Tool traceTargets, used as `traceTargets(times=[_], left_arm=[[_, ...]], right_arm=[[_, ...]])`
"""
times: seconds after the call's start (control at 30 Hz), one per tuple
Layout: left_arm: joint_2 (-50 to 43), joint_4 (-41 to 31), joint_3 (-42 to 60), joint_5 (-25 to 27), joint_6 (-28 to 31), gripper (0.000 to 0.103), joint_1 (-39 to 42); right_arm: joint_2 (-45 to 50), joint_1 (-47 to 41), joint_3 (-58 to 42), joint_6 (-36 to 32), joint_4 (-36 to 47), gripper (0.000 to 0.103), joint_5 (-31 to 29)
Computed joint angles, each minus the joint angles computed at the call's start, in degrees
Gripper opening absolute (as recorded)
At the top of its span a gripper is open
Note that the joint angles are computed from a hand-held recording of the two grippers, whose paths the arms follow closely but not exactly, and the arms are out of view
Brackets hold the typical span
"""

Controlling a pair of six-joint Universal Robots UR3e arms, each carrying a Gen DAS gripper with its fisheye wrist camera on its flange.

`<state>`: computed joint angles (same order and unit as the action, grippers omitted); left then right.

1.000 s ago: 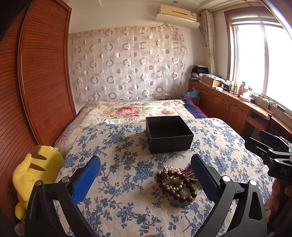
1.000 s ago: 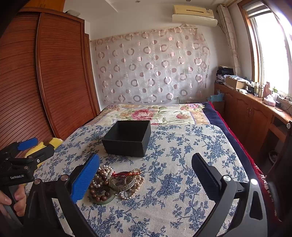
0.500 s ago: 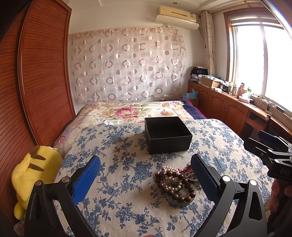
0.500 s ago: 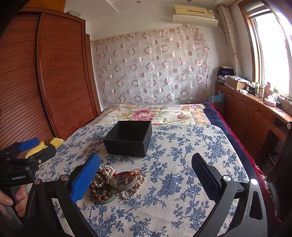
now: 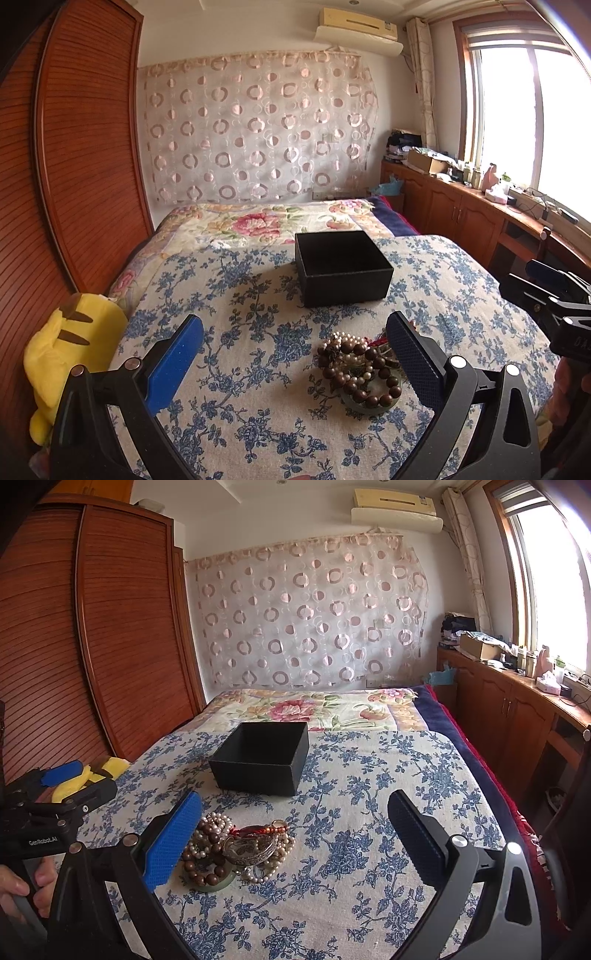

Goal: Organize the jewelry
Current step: 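Move the left gripper to the pile and grasp the brown wooden bead bracelet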

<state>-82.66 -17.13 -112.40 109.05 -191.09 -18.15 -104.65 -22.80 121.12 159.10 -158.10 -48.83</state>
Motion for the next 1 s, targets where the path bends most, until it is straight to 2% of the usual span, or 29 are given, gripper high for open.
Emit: traceTargets(times=[0.2, 0.3, 0.5, 0.8, 0.97, 1.0], left_arm=[[-0.52, -1.06, -1.37, -3.51, 1.2, 0.096, 3.57], [-0.05, -2.61, -2.38, -7.33, 2.22, 0.096, 6.35], [-1.34, -4.07, -3.11, -11.98, 3.38, 0.096, 9.29], [-2.99, -4.75, -4.06, -22.51, 5.61, 0.096, 13.47], [-5.94, -6.92, -1.76, -27.93, 6.63, 0.07, 14.9], [-6.79, -7.24, -1.01, -28.3, 6.73, 0.068, 14.86]], right_arm=[[3.29, 0.71, -0.53, -2.05, 0.0, 0.102, -1.07], [4.9, 0.97, -0.77, -3.02, -0.37, 0.101, -2.05], [7.59, 0.25, -1.7, -6.33, 3.76, 0.091, -0.74], [8.75, 1.41, -1.87, -10.27, 7.03, 0.078, -1.11], [9.09, 2.57, -1.23, -12.66, 8.2, 0.075, -1.98], [9.1, 2.75, -0.99, -13.04, 8.35, 0.074, -2.14]])
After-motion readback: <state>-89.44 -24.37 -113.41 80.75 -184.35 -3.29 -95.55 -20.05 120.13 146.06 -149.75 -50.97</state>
